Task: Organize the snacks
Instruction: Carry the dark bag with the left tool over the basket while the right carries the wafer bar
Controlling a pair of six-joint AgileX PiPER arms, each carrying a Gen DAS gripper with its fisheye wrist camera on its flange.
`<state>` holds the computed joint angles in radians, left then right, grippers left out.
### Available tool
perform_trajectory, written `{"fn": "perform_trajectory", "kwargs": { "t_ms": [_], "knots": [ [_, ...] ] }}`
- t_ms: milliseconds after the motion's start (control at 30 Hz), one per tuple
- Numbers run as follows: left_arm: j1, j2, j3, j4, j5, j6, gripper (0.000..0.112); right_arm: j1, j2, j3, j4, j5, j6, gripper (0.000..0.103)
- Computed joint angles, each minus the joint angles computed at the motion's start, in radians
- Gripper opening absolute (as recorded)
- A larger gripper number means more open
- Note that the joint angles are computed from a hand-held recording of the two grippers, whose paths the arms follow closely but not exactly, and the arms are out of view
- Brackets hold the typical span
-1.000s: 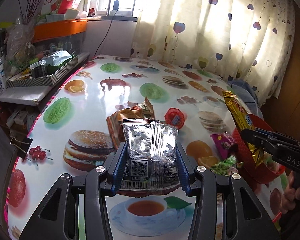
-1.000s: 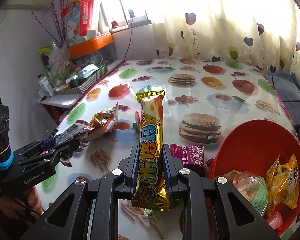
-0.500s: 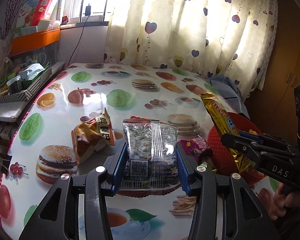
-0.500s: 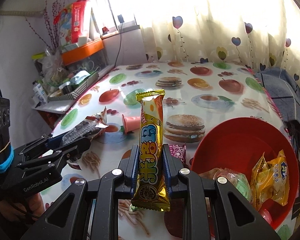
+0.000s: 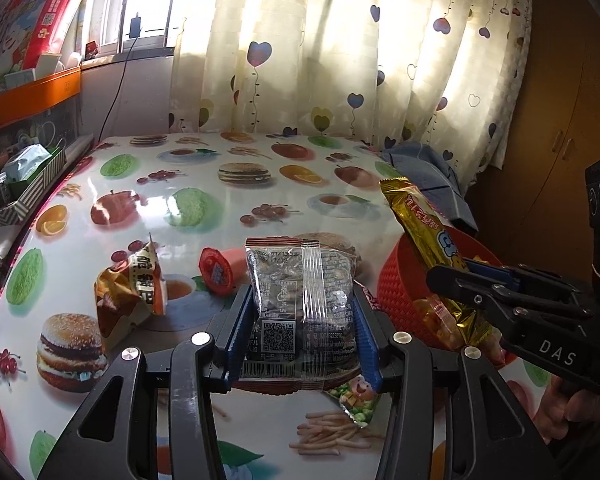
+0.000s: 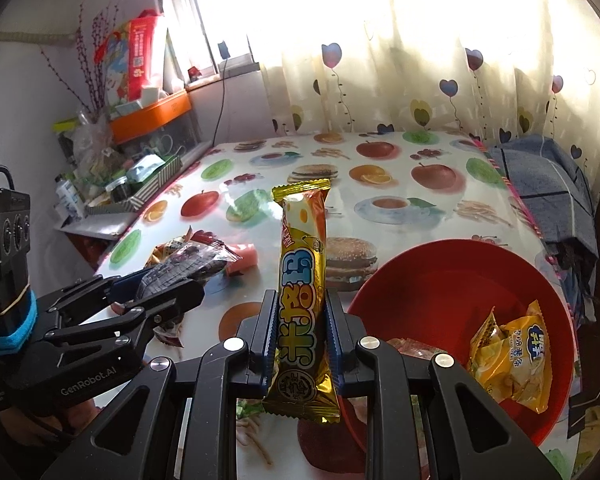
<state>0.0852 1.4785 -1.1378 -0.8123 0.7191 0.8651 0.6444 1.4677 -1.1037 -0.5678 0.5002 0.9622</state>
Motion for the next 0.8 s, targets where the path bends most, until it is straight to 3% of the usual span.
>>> {"fn": "perform_trajectory", "kwargs": {
  "t_ms": [800],
  "knots": [
    [-0.202,0.078,-0.102,0.028,-0.028,-0.054,0.048,-0.165,-0.176,0.149,-0.030,0.029,0.030,0.020]
  ]
}}
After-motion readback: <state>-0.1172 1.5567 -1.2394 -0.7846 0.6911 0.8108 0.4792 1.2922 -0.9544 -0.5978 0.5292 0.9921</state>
